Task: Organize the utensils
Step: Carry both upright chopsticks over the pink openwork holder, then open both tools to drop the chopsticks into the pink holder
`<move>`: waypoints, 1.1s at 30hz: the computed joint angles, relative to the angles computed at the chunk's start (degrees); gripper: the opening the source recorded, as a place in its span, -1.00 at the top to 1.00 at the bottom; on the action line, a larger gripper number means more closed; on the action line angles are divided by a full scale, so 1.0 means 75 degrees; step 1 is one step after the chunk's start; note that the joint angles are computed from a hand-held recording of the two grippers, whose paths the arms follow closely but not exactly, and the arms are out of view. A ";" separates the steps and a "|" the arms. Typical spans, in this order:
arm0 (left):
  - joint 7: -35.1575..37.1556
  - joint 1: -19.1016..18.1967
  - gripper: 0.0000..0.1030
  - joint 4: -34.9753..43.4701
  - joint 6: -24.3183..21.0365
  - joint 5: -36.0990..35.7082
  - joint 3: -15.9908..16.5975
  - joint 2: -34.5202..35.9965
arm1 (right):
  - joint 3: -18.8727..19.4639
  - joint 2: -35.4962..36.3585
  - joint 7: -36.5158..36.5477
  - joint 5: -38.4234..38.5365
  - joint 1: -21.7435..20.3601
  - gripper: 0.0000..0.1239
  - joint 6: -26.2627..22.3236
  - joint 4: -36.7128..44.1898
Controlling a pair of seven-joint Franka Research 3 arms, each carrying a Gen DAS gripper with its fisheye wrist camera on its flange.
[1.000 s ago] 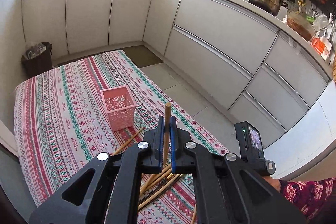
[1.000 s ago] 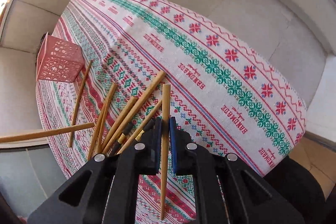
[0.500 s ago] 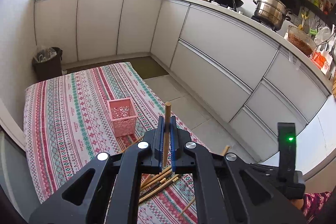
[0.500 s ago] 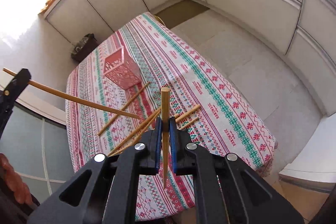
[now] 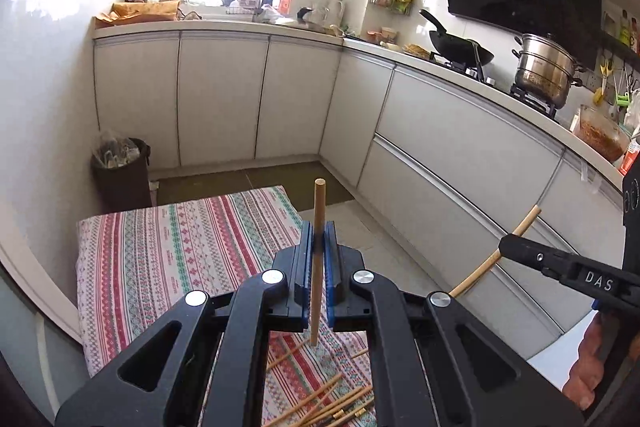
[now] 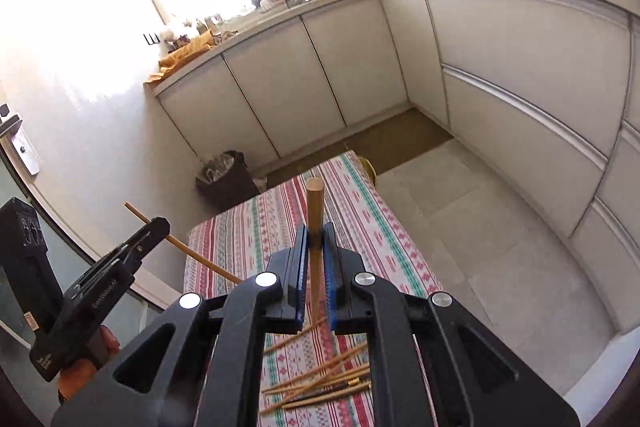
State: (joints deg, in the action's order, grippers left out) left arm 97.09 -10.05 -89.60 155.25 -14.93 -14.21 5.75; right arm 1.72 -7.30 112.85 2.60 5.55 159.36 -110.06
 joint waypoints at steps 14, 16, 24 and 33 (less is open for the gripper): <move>-0.1507 -0.0037 0.82 0.2149 -0.0269 0.2082 0.0039 0.2286 | -0.0348 0.2384 -0.0728 0.0417 0.0464 0.88 0.0567 0.2143; -0.1558 0.0028 0.59 0.1984 -0.0230 0.2036 0.0004 0.2270 | -0.0387 0.2598 -0.0786 0.0486 0.0519 0.88 0.0504 0.2316; -0.1844 0.0429 0.49 0.0589 0.1415 0.1512 -0.0117 0.1365 | -0.0557 0.3147 -0.0861 0.0342 0.0766 0.88 0.0506 0.2817; -0.3142 0.0369 0.36 -0.0061 0.1699 0.2383 0.0385 0.0870 | -0.0661 0.3799 -0.0912 0.0185 0.0947 0.83 0.0668 0.3284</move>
State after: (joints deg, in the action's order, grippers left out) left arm 73.52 -7.28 -90.06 168.00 2.94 -11.32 12.27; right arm -3.24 21.19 106.01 3.99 12.66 164.36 -85.43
